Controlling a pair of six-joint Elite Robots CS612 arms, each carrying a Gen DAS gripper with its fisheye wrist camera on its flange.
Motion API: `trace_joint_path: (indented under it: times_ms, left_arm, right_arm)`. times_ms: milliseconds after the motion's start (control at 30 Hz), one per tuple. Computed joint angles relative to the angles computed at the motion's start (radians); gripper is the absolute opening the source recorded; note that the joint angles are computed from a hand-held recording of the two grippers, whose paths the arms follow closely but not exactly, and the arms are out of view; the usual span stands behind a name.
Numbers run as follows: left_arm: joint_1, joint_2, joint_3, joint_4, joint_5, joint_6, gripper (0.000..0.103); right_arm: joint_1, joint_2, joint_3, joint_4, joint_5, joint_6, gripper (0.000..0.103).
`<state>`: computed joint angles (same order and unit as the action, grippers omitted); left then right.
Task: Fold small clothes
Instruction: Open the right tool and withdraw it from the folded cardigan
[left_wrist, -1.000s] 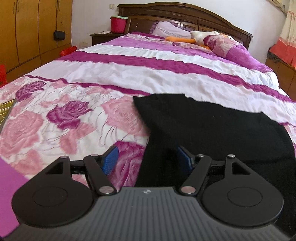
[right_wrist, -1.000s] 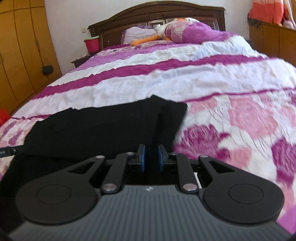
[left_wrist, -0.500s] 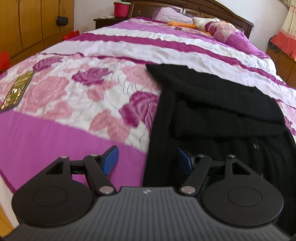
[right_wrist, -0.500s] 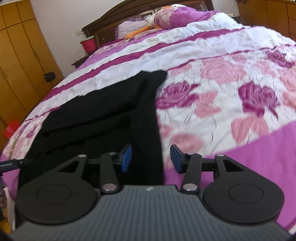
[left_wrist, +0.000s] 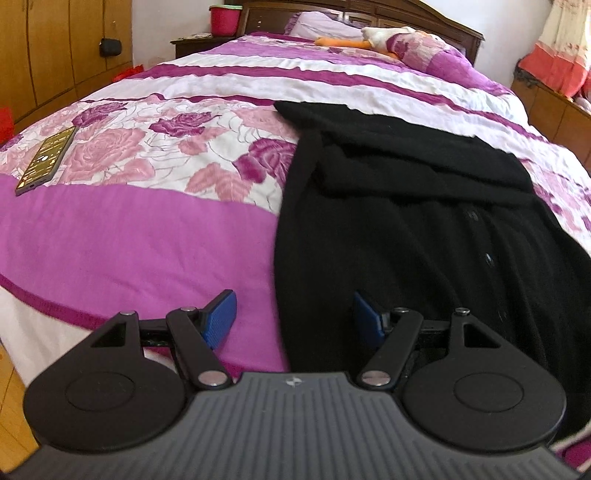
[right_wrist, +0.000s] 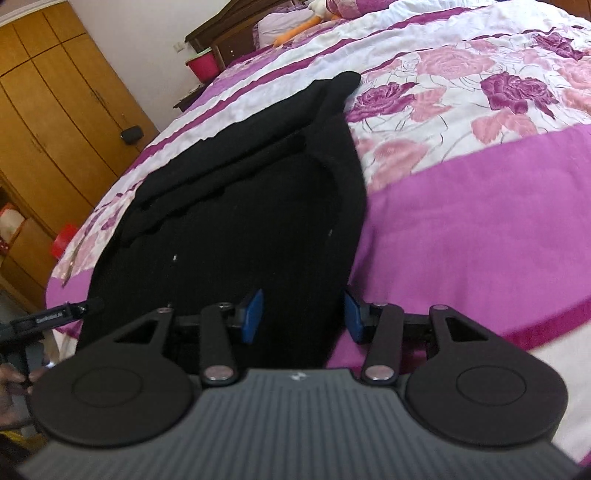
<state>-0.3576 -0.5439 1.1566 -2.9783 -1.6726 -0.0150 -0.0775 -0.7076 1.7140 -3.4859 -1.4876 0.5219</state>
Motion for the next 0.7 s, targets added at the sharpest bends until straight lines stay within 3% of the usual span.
trace_joint_path:
  times_ms: [100,333,433,700]
  left_arm:
    - [-0.001,-0.020,0.044,-0.013,-0.021,0.023,0.075]
    - [-0.001,-0.057,0.137,-0.064,-0.086,0.096,0.075]
    - [0.005,-0.066,0.152,-0.059,-0.133,0.113,0.075]
    - [0.026,-0.060,0.146,-0.030,-0.254,0.064,0.073]
  right_arm:
    - [0.020,-0.007,0.008,0.010,-0.046,-0.015,0.047]
    - [0.076,-0.013,-0.003,0.062,-0.263,-0.105,0.046]
    - [0.084,-0.017,0.011,0.053,-0.306,-0.131,0.046]
    - [0.093,-0.033,0.048,0.043,-0.356,-0.144,0.046]
